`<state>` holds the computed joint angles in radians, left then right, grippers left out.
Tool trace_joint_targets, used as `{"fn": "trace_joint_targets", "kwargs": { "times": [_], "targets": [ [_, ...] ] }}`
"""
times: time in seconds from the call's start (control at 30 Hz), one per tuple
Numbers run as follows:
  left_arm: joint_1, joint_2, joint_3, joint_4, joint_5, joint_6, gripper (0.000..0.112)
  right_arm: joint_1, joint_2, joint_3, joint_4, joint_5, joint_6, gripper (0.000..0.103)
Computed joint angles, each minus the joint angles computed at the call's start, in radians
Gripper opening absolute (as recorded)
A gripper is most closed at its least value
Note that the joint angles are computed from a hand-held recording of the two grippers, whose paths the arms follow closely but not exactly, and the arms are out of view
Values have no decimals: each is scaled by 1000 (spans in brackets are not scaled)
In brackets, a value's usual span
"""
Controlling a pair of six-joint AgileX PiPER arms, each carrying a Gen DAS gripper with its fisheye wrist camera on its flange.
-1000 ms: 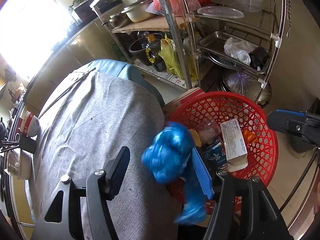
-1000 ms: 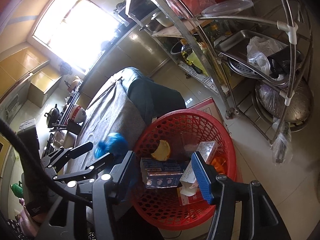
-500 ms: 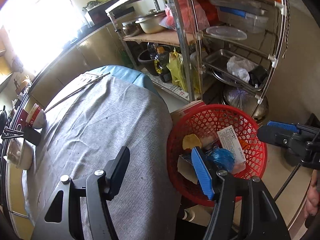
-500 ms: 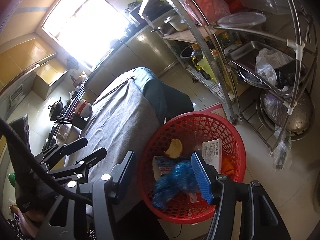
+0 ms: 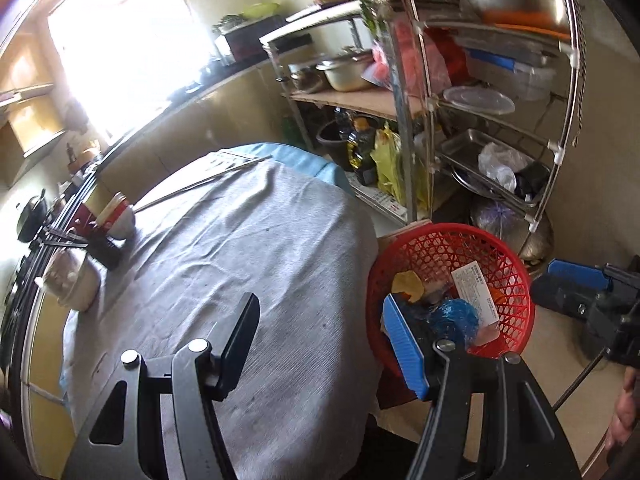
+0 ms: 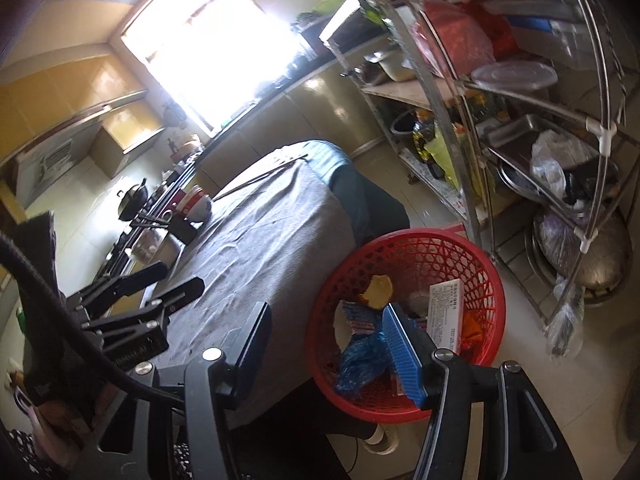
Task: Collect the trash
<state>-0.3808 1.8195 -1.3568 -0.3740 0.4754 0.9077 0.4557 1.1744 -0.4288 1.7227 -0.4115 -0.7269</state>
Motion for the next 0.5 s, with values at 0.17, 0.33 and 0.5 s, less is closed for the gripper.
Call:
{"fn": "trace_joint_targets", "kwargs": {
  "times": [0.17,0.33,0.5],
  "targets": [
    [68,-68,52,-63,1,39,66,135,23,-26,-23,-95,26,62],
    [131,-138,115,-111,-24,73,66,206,54,-57,-54,-127,41,62],
    [199,-192,146,-158,-32,100,67,241,87,-93,-146,-124,104,62]
  ]
}}
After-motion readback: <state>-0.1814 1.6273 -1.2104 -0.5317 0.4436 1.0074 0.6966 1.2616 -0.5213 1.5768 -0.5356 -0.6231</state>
